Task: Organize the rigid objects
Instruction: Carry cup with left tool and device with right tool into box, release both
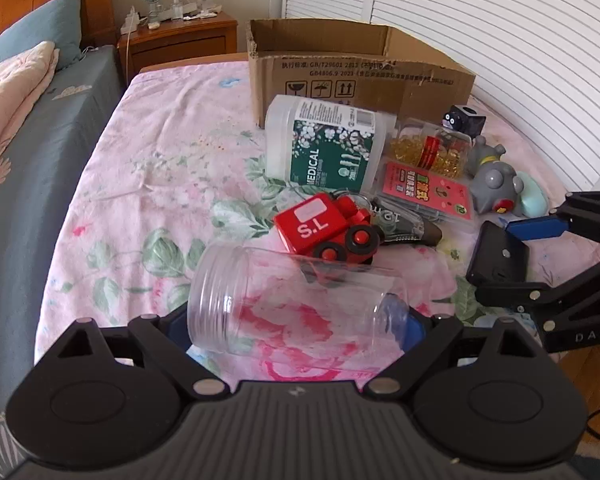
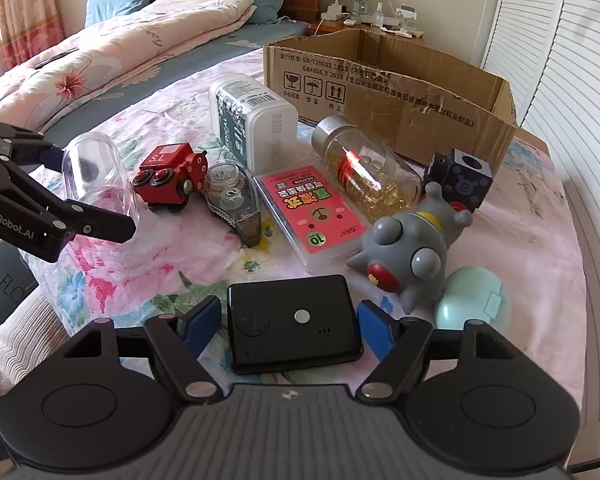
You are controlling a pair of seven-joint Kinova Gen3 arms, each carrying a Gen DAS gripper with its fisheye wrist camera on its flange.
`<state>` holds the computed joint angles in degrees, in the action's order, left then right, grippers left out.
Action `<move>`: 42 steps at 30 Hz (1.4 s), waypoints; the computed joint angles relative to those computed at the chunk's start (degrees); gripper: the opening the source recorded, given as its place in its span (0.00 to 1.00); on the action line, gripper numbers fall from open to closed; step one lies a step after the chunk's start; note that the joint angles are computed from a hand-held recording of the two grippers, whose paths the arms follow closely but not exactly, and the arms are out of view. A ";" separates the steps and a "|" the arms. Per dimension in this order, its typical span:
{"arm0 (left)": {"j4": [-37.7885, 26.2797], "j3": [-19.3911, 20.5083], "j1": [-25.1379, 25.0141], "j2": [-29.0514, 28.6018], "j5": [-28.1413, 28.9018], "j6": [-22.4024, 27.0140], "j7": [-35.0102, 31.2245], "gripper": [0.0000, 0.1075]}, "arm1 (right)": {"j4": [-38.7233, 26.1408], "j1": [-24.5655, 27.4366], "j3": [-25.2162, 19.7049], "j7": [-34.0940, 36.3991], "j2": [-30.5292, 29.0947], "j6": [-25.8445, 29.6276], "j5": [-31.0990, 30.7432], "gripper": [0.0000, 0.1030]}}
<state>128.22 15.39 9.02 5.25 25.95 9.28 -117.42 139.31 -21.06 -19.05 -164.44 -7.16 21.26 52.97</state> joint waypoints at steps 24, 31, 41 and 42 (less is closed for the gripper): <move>-15.85 -5.54 3.44 0.68 -5.80 13.32 -0.85 0.86 | -8.30 5.52 3.22 33.04 -5.38 1.54 -24.08 0.73; -26.71 -5.06 5.13 7.07 -10.85 13.47 4.14 0.86 | -12.69 10.94 5.60 39.93 -4.10 -0.57 -25.22 0.73; -47.15 -7.73 10.95 21.49 -22.53 19.91 14.74 0.86 | -18.24 14.22 13.79 52.58 2.75 -6.05 -32.88 0.73; -49.28 -8.18 11.56 22.94 -23.30 20.85 15.70 0.86 | -18.60 14.68 13.69 52.87 3.45 -6.24 -33.09 0.73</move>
